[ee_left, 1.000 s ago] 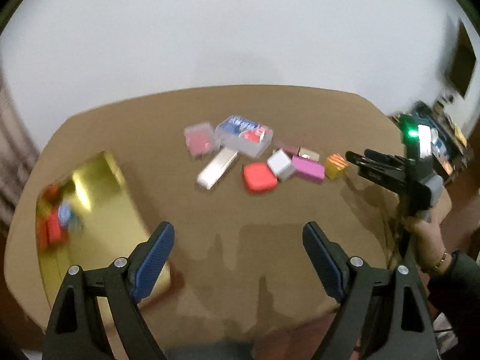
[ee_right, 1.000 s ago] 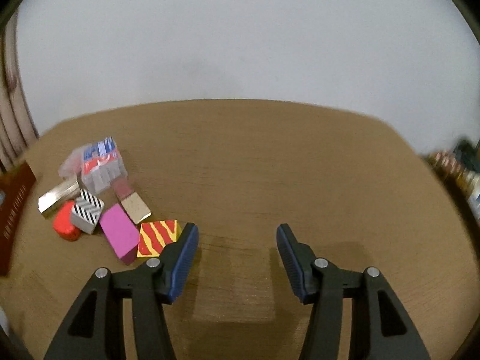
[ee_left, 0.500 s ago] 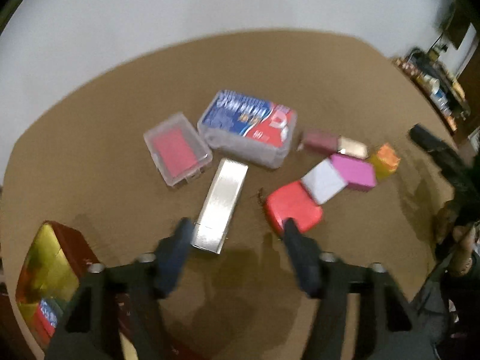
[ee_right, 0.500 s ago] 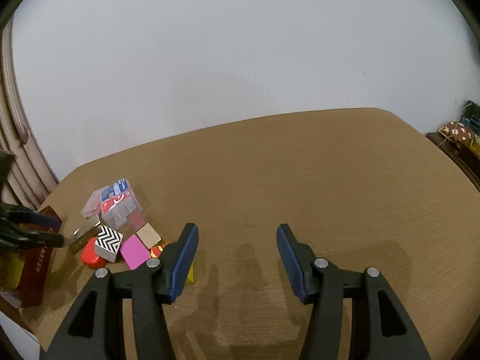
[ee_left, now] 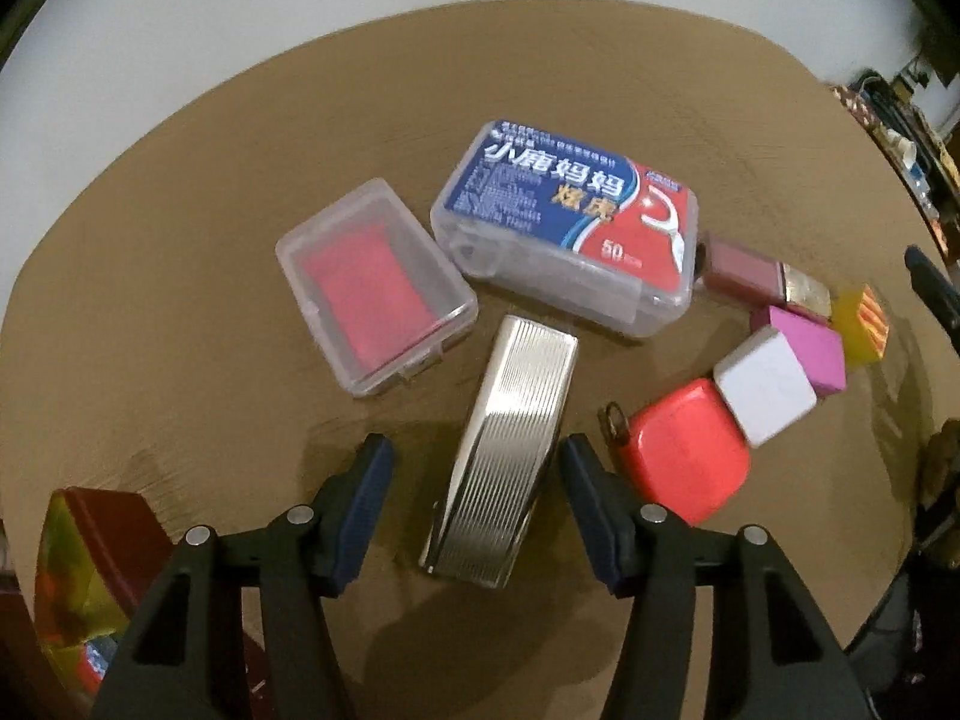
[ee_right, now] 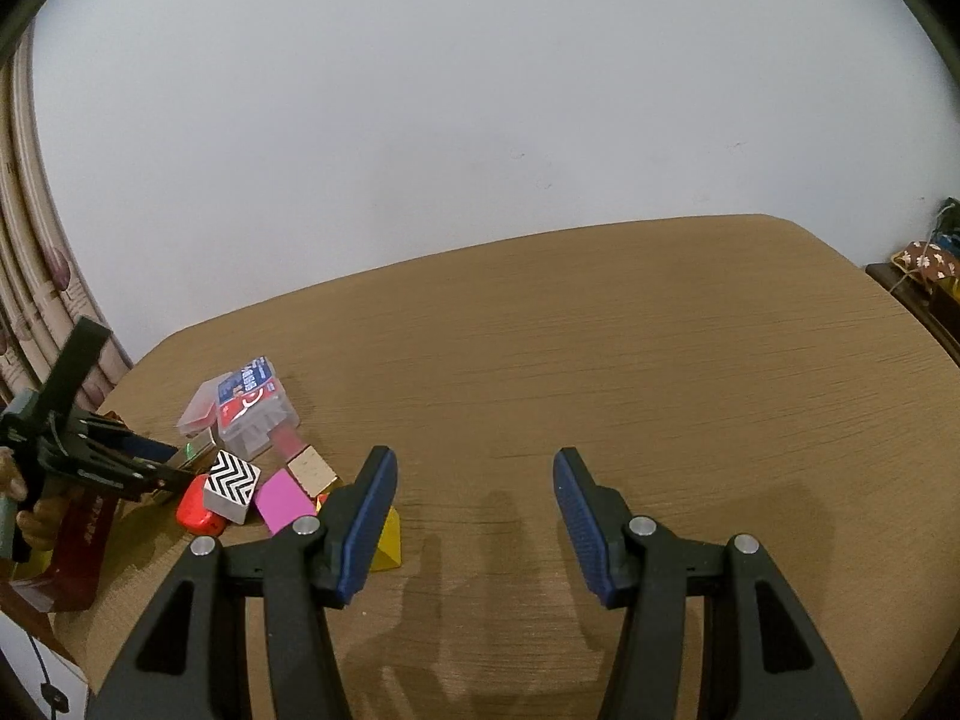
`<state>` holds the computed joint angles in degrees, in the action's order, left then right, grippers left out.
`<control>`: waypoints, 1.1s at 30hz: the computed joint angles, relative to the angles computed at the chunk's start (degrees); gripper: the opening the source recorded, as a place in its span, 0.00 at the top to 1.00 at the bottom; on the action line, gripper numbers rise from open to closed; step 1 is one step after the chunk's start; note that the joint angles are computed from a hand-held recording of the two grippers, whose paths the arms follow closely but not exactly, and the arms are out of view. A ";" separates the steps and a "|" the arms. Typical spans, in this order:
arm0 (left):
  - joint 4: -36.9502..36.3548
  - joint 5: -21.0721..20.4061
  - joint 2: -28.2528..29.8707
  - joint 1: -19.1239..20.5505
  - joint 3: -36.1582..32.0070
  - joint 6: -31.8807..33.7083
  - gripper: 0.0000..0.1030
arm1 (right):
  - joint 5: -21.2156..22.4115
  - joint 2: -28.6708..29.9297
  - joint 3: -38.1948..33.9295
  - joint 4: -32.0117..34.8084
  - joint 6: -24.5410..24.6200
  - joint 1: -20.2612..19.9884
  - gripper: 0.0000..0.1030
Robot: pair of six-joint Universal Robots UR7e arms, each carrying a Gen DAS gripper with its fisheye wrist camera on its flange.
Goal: Organize rigid objects
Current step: 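Reach the left gripper to the silver ribbed box and grasp it, then place the silver box in the tray beside the blue tin, open left gripper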
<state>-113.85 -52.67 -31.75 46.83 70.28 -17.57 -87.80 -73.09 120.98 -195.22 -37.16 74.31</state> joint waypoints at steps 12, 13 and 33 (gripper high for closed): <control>-6.27 3.74 -8.87 -7.28 14.15 -18.07 0.75 | -0.88 -1.09 -1.07 3.04 0.81 -0.08 0.46; -6.83 3.88 -11.19 -8.02 16.08 -20.22 0.75 | -1.07 -1.09 -1.49 3.72 0.77 0.01 0.46; 9.57 11.32 -22.98 2.95 20.23 -47.20 0.75 | -4.19 1.03 -3.56 5.61 0.84 1.29 0.46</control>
<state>-104.28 -41.35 -54.73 49.79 90.51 -64.77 -91.99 -72.06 117.42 -189.62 -36.32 75.60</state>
